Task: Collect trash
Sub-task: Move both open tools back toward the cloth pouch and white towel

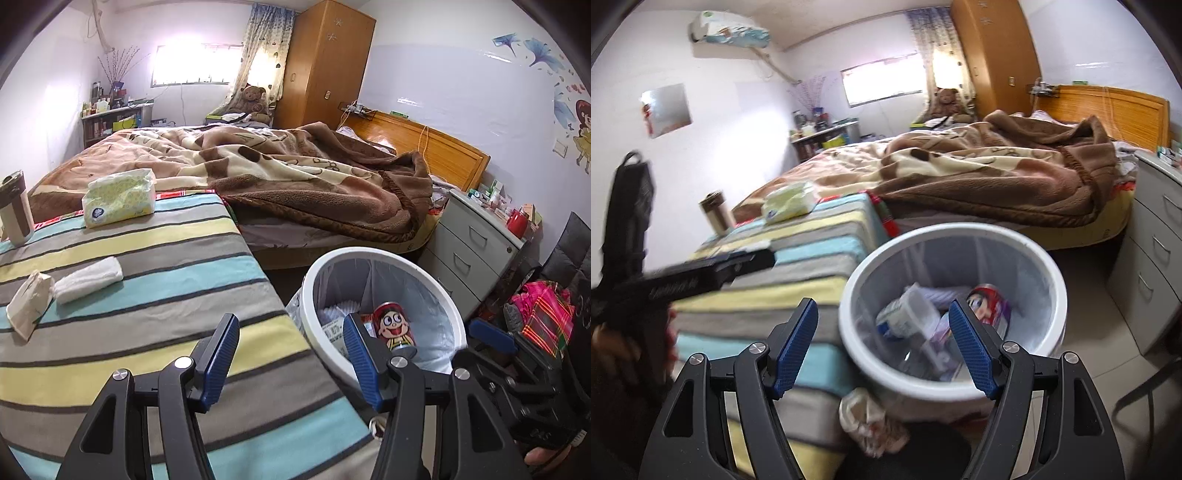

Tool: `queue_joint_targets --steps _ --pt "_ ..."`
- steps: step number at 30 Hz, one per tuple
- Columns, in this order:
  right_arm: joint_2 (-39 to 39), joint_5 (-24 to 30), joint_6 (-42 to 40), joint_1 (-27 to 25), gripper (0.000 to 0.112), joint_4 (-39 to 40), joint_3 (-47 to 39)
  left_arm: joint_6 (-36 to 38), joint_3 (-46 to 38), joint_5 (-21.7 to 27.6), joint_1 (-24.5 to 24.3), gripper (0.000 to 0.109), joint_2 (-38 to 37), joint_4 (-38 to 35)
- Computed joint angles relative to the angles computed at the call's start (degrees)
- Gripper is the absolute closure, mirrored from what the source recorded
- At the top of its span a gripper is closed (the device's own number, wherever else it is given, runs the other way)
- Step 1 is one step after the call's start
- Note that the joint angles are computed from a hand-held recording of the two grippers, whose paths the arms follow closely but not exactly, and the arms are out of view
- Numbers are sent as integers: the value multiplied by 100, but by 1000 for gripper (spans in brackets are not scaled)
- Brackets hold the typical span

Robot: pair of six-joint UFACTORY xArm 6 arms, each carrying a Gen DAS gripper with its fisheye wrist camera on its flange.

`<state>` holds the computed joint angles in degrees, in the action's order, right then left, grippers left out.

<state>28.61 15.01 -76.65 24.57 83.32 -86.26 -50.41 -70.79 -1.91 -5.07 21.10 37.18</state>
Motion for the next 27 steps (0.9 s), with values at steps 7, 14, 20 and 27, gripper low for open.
queue_joint_targets --steps 7,14,20,27 --pt "-292 362 6 -104 38 -44 762 -1083 211 -29 174 50 -181 1013" --pt "34 288 820 -27 52 -756 642 -1689 311 -50 238 50 -292 1602" --pt "151 633 1030 -65 67 -887 568 -1738 325 -51 245 50 -306 1660" --pt "375 1073 1330 -86 80 -1322 282 -1778 384 -45 265 50 -338 1687"
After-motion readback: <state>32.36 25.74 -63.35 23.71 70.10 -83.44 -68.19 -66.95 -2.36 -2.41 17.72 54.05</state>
